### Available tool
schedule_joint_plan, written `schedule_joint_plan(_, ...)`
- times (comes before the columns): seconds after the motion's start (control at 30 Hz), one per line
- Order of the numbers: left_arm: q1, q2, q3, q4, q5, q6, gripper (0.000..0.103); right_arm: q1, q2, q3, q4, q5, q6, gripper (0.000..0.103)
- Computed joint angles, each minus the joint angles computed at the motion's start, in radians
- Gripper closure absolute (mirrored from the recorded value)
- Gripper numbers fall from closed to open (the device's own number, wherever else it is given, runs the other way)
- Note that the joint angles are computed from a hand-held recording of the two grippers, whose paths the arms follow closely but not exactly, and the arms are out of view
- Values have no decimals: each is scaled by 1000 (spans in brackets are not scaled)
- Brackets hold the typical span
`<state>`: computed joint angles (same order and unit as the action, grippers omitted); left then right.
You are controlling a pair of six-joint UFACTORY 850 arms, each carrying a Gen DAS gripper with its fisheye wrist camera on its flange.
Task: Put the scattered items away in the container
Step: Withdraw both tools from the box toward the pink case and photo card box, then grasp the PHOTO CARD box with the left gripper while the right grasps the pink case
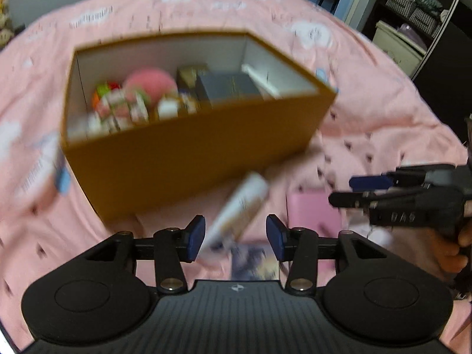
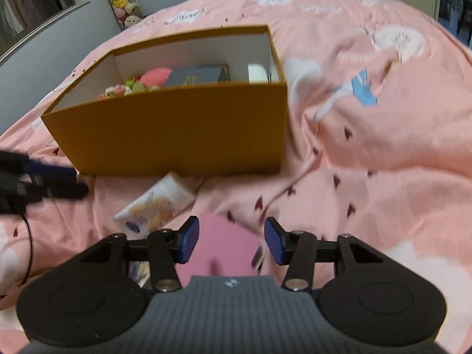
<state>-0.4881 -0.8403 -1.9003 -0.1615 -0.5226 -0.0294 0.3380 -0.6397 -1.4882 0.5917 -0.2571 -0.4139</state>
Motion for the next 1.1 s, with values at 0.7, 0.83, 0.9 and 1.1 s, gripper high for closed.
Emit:
schedule_joint_plan(0.7,-90,-163,-143,169,-223,-68,34,-6,-89,-60,-49,-154,91,38)
schedule_joint_plan(0.83,-112,-186,-169,273,-239,-106,28,-6,-95,-62,-25,-151,59,35)
schedule_joint_plan(0.9,-122,-205,-188,327,-253,-132,25,-6,-96,-62,-20,-150,53,34)
schedule_joint_plan(1.1,-132,-209,-185,394,-258,-176,34,-6,-96,-62,-15,-147,46,34)
